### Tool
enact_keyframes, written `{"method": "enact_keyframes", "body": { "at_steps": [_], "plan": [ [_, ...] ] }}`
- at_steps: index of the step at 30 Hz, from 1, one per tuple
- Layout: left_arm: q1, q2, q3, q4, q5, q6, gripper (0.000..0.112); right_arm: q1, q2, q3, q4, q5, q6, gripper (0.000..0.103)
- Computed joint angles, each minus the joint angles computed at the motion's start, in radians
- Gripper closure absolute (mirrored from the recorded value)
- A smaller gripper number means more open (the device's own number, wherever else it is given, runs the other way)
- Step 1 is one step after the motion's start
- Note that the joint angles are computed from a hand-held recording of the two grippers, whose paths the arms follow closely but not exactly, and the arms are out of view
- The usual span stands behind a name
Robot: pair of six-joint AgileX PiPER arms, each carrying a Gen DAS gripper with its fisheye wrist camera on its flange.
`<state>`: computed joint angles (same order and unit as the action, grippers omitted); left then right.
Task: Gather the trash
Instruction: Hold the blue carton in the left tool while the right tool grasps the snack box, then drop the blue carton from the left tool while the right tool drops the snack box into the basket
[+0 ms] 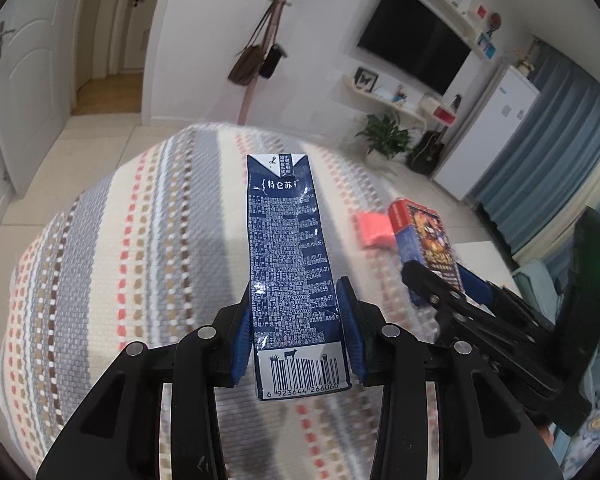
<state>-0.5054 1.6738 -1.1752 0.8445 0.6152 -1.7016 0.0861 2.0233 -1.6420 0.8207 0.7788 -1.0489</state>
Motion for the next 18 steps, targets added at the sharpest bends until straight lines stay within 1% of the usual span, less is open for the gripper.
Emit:
{"method": "enact_keyframes", "body": {
  "at_steps": [2, 4, 6, 8, 9, 11, 15, 17, 18],
  "plan": [
    [-0.021, 0.014, -0.041, 0.023, 0.009, -0.007, 0.075, -0.047, -0.026, 0.009, 0.053, 0.033, -0.036, 0.045],
    [-0.034, 0.033, -0.083, 0.034, 0.012, 0.001, 0.075, -0.085, -0.042, 0.01, 0.085, 0.047, -0.056, 0.045],
    [-0.049, 0.063, -0.141, 0.033, 0.016, 0.026, 0.075, -0.122, -0.047, -0.004, 0.101, 0.056, -0.063, 0.045],
    [-0.064, 0.117, -0.237, 0.004, 0.03, 0.096, 0.075, -0.158, -0.038, -0.037, 0.107, 0.079, -0.053, 0.045],
    [-0.067, 0.138, -0.271, -0.01, 0.03, 0.125, 0.075, -0.184, -0.018, -0.081, 0.1, 0.115, -0.025, 0.045],
    [-0.077, 0.186, -0.347, -0.031, 0.031, 0.17, 0.075, -0.233, 0.047, -0.21, 0.077, 0.223, 0.059, 0.045],
    [-0.101, 0.316, -0.558, -0.095, 0.04, 0.296, 0.075, -0.297, 0.104, -0.332, 0.06, 0.251, 0.116, 0.045],
    [-0.106, 0.392, -0.682, -0.159, 0.049, 0.387, 0.075, -0.334, 0.14, -0.401, 0.049, 0.253, 0.151, 0.045],
    [-0.108, 0.441, -0.764, -0.203, 0.065, 0.444, 0.075, -0.346, 0.16, -0.434, 0.039, 0.253, 0.169, 0.045]
  ]
}}
